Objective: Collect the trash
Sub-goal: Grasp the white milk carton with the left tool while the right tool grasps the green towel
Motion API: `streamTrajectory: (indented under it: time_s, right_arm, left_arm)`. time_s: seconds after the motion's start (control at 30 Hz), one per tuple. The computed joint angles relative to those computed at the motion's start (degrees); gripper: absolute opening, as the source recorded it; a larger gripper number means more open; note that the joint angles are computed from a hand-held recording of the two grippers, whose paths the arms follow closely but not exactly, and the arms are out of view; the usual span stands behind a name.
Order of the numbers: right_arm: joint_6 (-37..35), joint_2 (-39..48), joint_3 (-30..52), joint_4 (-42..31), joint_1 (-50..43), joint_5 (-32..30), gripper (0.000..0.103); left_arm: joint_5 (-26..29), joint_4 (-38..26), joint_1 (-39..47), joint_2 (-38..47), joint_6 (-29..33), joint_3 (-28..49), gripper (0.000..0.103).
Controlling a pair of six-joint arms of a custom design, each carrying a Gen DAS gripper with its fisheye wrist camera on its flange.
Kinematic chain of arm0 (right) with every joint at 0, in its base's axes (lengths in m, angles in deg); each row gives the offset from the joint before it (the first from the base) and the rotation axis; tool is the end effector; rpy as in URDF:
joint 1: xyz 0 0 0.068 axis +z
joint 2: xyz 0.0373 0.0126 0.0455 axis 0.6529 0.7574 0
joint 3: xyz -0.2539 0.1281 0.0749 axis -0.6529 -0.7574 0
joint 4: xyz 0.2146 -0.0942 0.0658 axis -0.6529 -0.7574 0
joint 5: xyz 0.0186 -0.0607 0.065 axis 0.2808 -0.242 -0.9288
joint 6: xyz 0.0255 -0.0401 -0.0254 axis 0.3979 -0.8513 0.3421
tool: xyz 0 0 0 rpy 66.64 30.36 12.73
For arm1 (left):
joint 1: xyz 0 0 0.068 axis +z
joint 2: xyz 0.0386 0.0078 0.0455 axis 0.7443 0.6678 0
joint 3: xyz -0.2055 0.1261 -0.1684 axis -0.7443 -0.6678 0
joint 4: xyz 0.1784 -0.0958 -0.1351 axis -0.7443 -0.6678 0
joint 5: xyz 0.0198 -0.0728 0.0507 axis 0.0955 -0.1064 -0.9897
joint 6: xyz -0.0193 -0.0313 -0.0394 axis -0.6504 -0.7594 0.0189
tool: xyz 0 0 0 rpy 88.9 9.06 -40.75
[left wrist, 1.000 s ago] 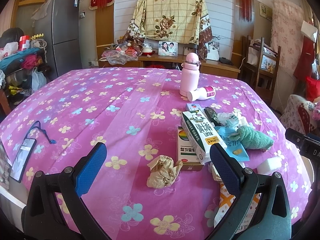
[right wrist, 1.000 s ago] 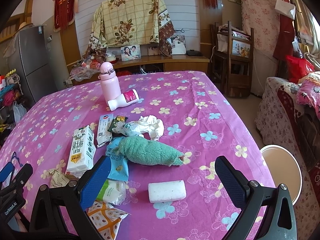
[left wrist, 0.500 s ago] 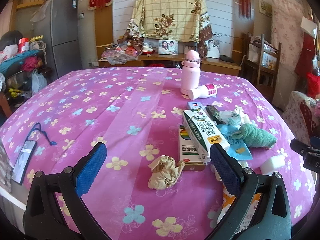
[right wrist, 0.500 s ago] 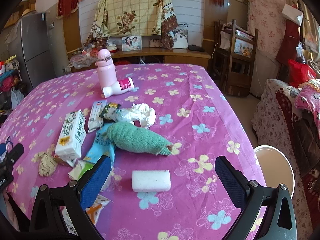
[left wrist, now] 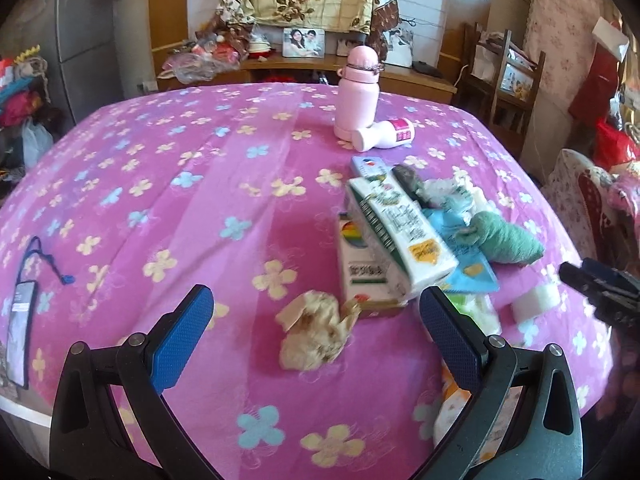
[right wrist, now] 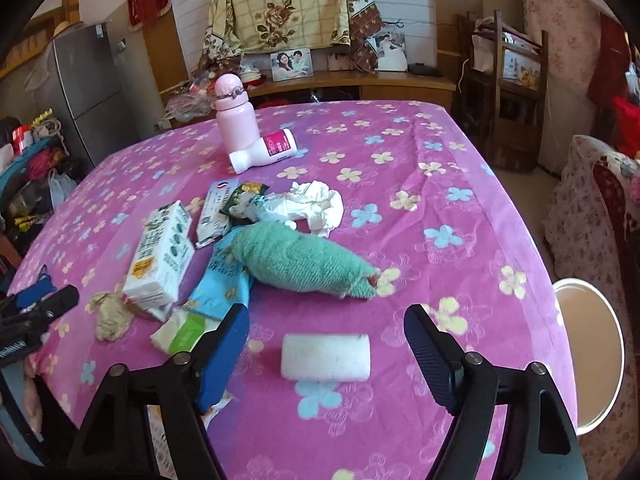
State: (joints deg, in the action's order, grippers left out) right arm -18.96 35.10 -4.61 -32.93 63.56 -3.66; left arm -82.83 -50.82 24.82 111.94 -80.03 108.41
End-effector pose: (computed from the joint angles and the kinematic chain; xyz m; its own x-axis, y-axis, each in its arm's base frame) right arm 0.1147 0.0357 0.1574 -0.7088 0.2112 -0.6730 0.2012 0.9750 0.0941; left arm 0.1911 -0.0818 0.1653 -0.7061 0.1667 -0.6882 0.3039 0.9492 -0.0819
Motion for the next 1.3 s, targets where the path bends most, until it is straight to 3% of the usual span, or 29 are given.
streamTrajectory:
  time_s: [0.23,0.43,0.6,0.63,0.67,0.7,0.73,0.77,0.83,0.97,1.3]
  right_arm:
    - [-15.4,15.4,3.2,11.9,-15.3,-17.3,0.082]
    - [-27.8,28.1,8.3,15.5,-18.2,-20.3,0.082]
    - [-32.1,36.5,10.6,19.0,-17.9,-20.9,0.082]
    - [-32.1,37.5,10.4,20.3,-17.6,-20.9,0.076]
    - [-32.0,37.9,9.8,21.8,-17.9,-22.1,0.07]
    - [-31.7,37.9,9.2,23.0,-18.3,-23.2,0.06]
    - [-31.3,37.6,8.4,24.1,-18.6,-23.9,0.057]
    - [-30.9,37.3,7.7,25.1,-18.5,-23.8,0.055]
    - [-30.0,36.2,6.7,26.5,-17.9,-23.4,0.047]
    - [-28.4,28.3,4.1,26.2,-18.7,-24.8,0.046]
    - [-27.6,3.7,2.6,7.6,-26.0,-28.3,0.046]
  left_arm:
    - [1.2,-4.1,-4.4,9.2,-3.7,11.4,0.102]
    - [1.2,-7.6,-5.0,20.9,-6.3,21.8,0.102]
    - [-2.2,-8.8,-7.4,27.3,-6.8,25.8,0.102]
    - [-2.2,-8.3,-7.6,27.8,-6.8,25.7,0.102]
    - [-2.5,-7.1,-7.7,28.0,-6.6,25.0,0.094]
    - [-2.6,-6.5,-7.8,28.2,-6.3,24.5,0.08]
    - [-1.7,-6.2,-7.5,28.2,-5.9,24.3,0.073]
    - [0.1,-6.1,-7.0,28.4,-5.7,24.2,0.06]
    - [2.5,-6.2,-6.0,28.0,-5.7,23.8,0.06]
    - [3.4,-5.1,-5.1,24.2,-5.0,21.0,0.06]
    - [3.5,-9.1,-11.9,13.4,-6.6,19.5,0.06]
